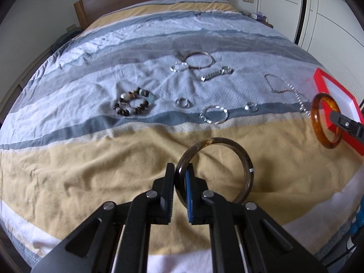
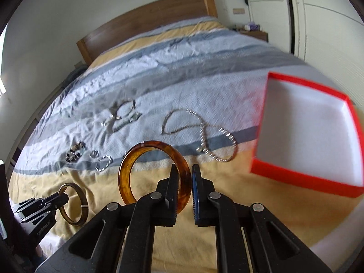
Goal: Organize jewelry
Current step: 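Carry both bangles into the red box and open both tools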
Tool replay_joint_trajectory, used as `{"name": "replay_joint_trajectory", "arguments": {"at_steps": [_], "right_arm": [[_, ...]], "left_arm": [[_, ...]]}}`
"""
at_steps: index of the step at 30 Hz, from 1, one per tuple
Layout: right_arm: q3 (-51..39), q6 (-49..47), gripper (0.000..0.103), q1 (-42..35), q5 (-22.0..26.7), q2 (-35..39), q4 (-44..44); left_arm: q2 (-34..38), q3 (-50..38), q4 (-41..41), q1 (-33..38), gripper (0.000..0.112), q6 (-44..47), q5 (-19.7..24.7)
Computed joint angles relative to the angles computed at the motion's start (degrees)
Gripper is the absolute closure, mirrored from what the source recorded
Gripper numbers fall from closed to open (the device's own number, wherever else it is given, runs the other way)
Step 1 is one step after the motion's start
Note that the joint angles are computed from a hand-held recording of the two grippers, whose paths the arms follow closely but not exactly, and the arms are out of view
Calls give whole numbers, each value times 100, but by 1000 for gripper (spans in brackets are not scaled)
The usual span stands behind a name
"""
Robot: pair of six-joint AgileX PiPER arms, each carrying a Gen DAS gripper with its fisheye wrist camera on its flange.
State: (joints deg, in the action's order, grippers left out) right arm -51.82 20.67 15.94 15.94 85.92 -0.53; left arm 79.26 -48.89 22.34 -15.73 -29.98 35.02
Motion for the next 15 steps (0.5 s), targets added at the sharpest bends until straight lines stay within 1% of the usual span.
{"name": "replay_joint_trajectory", "arguments": {"at_steps": [4, 8, 12, 15], "right_arm": [[165, -484, 92, -382, 189, -504, 356], [242, -1871, 92, -1225, 433, -823, 1399], [95, -3190, 92, -2286, 684, -775, 2188], [-213, -4009, 92, -3017, 862, -443, 2590]], "left_arm": [[-177, -250, -156, -252, 104, 45, 283], [3, -711, -341, -703, 104, 28, 448], [629, -1527, -723, -1220, 104, 149, 506], [1308, -2333, -934, -1659, 104, 227, 546]]}}
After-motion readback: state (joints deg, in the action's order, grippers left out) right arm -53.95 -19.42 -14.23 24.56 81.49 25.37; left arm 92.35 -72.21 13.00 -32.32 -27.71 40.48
